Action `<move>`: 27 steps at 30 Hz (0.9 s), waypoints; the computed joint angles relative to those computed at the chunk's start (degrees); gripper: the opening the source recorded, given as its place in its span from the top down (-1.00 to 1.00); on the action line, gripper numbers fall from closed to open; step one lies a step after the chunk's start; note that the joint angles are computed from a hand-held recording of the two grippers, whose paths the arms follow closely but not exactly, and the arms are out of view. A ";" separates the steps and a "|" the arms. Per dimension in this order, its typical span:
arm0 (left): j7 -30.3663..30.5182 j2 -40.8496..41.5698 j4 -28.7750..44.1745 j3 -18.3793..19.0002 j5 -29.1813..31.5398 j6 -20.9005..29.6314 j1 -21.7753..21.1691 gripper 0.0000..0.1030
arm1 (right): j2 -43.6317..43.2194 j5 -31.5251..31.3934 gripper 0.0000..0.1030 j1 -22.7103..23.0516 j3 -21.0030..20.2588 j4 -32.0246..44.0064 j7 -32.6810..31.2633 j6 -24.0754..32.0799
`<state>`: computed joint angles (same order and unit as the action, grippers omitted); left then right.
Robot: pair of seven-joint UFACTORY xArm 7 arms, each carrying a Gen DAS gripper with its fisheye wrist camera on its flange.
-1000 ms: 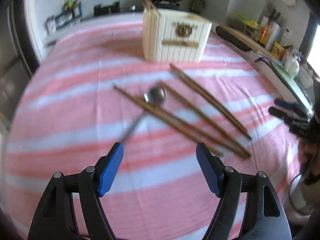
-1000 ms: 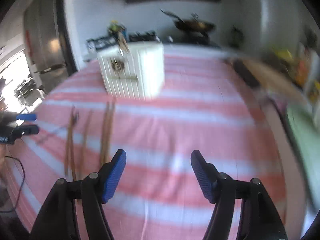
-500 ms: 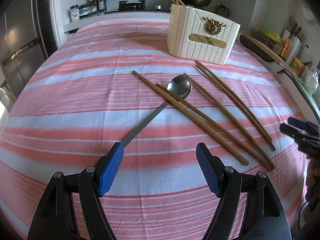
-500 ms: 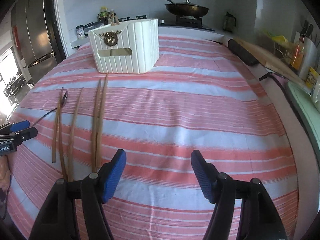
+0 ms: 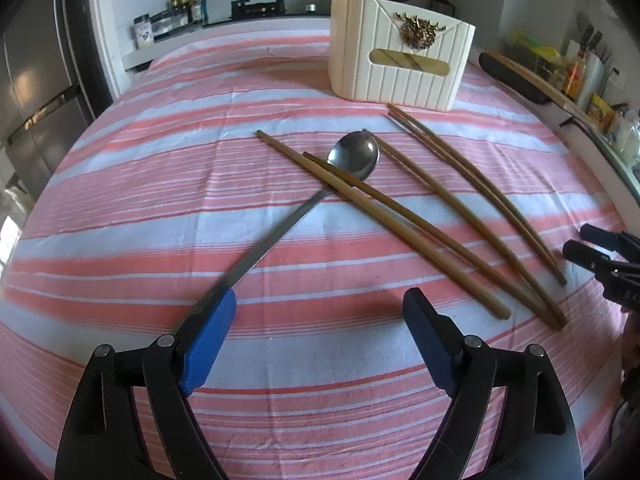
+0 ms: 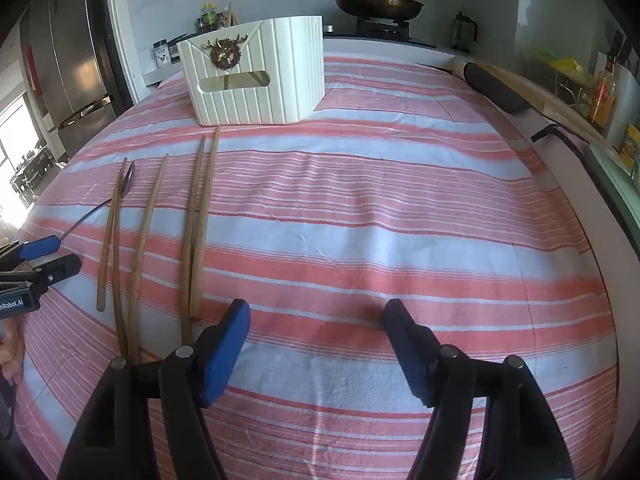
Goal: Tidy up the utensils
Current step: 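Withdraw both tools from the caddy and move toward the steel spoon and chopsticks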
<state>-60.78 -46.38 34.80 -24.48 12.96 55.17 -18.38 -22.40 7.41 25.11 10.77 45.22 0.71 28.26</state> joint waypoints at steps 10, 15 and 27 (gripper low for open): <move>-1.17 -2.47 -1.35 0.40 -0.77 -1.54 -0.08 -0.71 | 0.00 -0.08 -0.46 0.09 0.07 -0.02 -0.30 0.09; -0.05 -3.38 -1.40 1.16 -2.06 -1.58 -0.75 -0.71 | 0.06 -0.54 -0.48 -0.03 0.35 0.00 0.08 0.10; 15.18 -5.92 0.13 8.15 -4.01 4.83 -1.04 -0.71 | -0.49 3.85 -0.50 2.37 -2.43 -0.76 -2.46 -0.93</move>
<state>-45.60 -52.31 34.93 -16.33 8.95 60.00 -19.42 -22.89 11.26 27.48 8.34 44.46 -1.75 27.33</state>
